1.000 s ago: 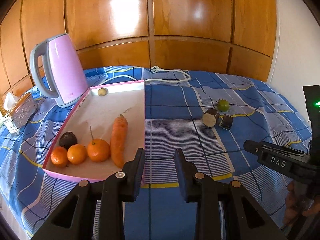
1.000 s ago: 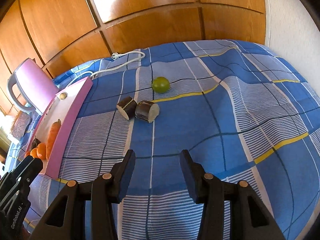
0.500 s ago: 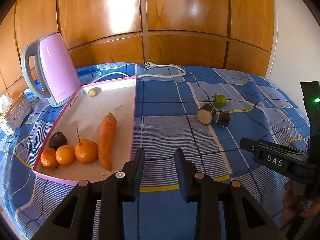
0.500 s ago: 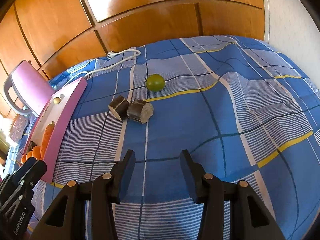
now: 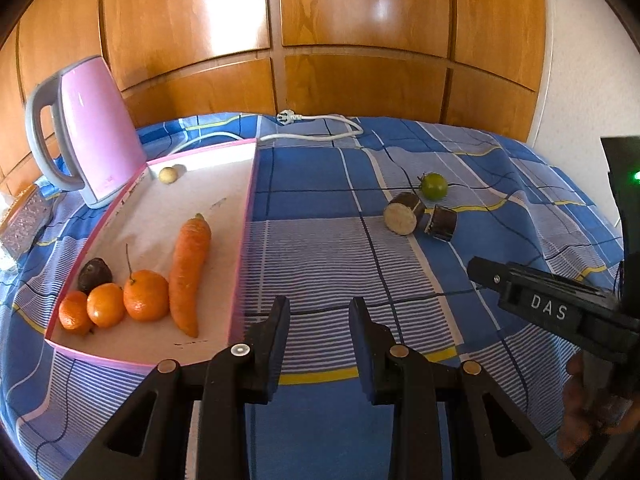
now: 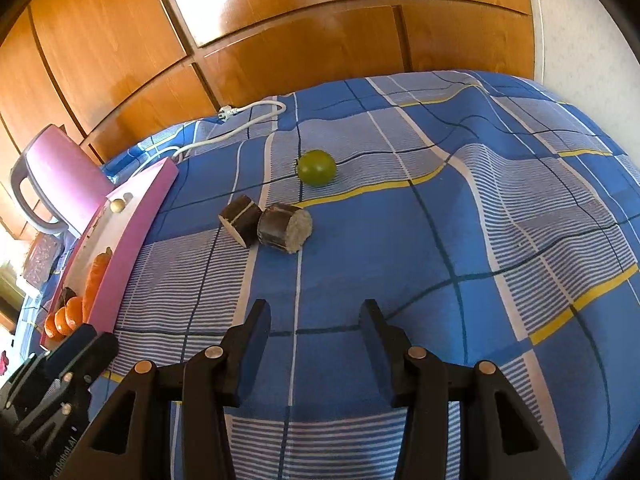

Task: Organize fruits
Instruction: 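Grasp one dark cylinder piece with the right gripper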

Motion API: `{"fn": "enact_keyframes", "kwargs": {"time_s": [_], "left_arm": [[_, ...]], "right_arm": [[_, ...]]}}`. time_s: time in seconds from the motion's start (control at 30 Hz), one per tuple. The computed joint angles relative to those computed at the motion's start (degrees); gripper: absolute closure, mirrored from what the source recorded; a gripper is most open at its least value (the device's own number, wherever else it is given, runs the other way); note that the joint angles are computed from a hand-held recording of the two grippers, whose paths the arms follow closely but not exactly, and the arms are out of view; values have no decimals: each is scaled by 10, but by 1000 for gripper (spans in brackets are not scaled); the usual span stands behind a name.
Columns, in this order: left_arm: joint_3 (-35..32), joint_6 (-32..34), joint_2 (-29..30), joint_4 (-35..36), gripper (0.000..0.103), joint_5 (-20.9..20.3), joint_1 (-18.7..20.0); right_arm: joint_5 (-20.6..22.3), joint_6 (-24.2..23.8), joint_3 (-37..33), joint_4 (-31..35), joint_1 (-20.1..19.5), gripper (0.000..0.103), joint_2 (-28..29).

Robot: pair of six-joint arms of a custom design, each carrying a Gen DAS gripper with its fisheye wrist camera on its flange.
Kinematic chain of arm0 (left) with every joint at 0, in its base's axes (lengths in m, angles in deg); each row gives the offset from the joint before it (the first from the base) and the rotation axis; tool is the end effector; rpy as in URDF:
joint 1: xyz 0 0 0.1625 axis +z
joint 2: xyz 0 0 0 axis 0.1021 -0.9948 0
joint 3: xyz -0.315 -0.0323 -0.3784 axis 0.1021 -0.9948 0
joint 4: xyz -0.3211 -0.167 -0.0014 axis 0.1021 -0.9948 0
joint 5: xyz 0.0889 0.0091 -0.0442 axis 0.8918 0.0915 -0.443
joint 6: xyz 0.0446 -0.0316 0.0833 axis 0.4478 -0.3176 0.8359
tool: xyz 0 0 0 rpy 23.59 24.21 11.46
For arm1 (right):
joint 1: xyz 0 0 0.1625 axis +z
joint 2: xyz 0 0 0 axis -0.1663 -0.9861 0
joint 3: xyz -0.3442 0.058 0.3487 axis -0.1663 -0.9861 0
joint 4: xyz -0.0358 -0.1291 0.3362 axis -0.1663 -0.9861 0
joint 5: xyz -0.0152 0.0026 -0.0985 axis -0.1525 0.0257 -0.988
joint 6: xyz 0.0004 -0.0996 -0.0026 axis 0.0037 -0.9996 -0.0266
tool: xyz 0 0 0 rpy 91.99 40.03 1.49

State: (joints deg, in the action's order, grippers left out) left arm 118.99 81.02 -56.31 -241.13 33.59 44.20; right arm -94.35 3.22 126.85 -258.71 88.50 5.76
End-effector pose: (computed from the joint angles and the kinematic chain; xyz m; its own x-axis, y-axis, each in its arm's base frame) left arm -0.3222 -0.7192 -0.0940 -0.6960 0.0652 -0.7150 0.5415 0.7016 -0.4631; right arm -0.0391 -0.7658 0.2388 -0.8738 -0.0115 0.4862 -0.3119 0.7803 -0.5421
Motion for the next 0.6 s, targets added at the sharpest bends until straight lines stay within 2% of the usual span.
{"fn": "enact_keyframes", "kwargs": {"time_s": [0.6], "left_arm": [[0,-1,9,4,72,-41,15]], "right_arm": [[8,0,-52,30,3,56,26]]}}
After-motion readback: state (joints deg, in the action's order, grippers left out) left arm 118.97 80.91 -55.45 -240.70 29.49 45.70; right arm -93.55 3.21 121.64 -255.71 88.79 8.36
